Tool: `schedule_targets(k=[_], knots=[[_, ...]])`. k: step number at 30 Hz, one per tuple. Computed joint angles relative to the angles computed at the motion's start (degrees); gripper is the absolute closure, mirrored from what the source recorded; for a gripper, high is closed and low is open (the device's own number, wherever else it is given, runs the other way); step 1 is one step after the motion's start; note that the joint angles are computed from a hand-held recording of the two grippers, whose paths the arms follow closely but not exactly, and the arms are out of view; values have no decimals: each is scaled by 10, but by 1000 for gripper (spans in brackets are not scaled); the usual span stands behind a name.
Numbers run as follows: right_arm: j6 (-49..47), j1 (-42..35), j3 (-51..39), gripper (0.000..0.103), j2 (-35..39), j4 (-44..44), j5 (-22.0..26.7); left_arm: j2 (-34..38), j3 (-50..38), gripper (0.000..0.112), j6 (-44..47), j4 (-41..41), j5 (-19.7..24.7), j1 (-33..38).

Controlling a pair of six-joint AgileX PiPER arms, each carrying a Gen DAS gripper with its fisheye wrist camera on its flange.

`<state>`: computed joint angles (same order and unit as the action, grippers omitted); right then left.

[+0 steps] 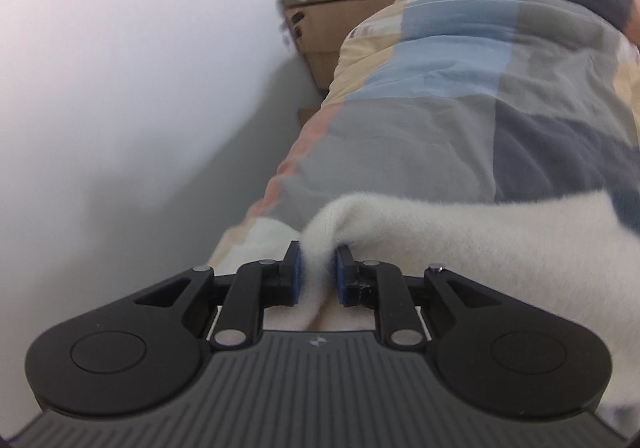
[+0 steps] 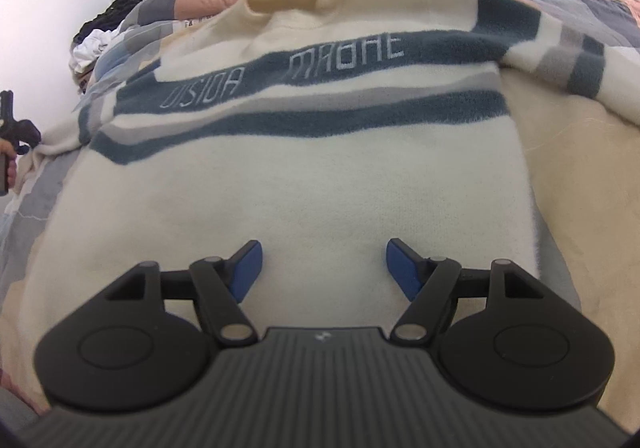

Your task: Fold large clothes

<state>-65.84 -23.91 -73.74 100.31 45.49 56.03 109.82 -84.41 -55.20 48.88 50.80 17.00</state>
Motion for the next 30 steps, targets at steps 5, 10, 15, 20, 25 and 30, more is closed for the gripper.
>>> schedule_targets(k=[5, 10, 15, 20, 25, 30], knots=[[-12, -11, 1, 32, -2, 8, 12, -67, 61, 59, -87, 24, 26, -30], [-13, -22, 9, 32, -19, 16, 6, -177, 136, 54, -109, -27, 28, -72], [8, -43, 1, 32, -21, 18, 10, -289, 185, 54, -139, -86, 81, -185], [56, -80, -22, 32, -14, 23, 50, -359, 202, 54, -233, -110, 141, -356], [89, -116, -35, 32, -15, 27, 85, -376, 216, 54, -370, -121, 160, -504], [120, -145, -46, 32, -2, 24, 90, -343, 206, 54, -470, -121, 159, -599]])
